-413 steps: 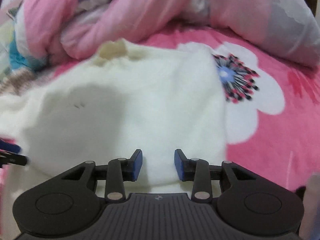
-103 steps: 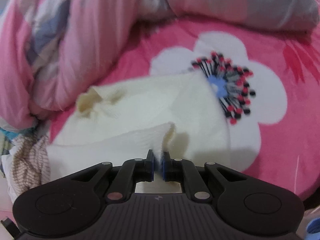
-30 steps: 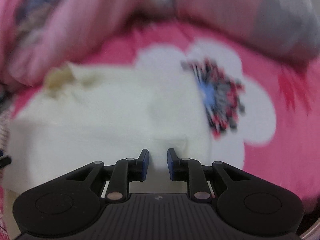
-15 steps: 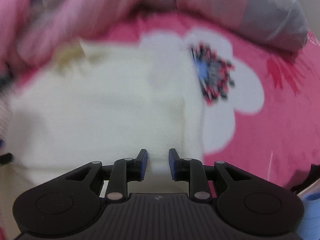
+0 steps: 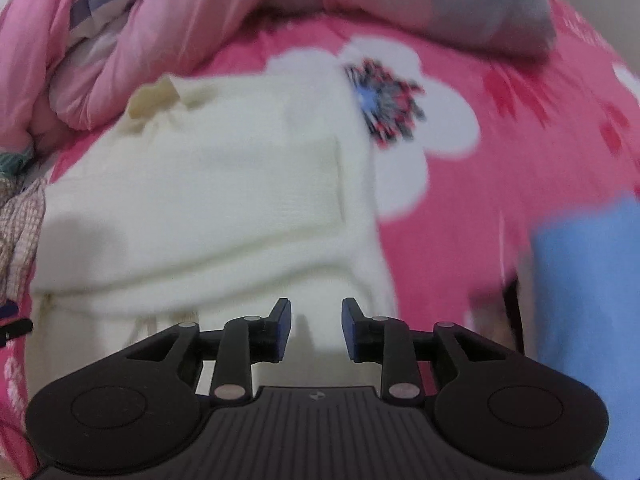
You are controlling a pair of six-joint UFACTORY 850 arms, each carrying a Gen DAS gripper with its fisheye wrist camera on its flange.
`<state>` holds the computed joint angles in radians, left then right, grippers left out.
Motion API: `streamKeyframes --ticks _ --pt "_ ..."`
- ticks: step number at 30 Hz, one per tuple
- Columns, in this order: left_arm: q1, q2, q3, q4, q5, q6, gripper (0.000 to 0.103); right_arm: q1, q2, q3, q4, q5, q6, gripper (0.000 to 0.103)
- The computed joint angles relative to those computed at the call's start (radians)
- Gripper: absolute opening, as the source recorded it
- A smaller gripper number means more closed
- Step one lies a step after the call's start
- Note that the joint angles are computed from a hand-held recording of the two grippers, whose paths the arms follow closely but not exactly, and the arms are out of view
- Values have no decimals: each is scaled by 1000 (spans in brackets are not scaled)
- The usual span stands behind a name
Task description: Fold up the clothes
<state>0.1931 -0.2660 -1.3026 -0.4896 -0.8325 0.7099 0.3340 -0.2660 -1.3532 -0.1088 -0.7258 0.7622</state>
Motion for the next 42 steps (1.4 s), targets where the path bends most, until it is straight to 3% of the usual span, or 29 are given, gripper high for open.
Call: streamKeyframes --ticks 4,10,17,26,34,39,42 --pt "27 66 78 103 -111 -92 74 17 79 90 87 -26 -20 40" --pt "75 191 221 144 -197 -189 74 72 210 244 161 -74 -11 43" --pt "102 295 349 116 -258 -155 72 122 374 381 191 -88 73 45" --pt "90 366 437 123 -208 -132 71 166 464 483 195 -129 173 46" --pt "104 377 451 108 -204 -28 69 174 511 579 192 -17 239 46" --pt "113 376 448 102 -207 -1 66 146 538 587 302 -24 124 43" --pt "116 376 451 92 -195 -3 66 139 547 590 269 -8 177 43"
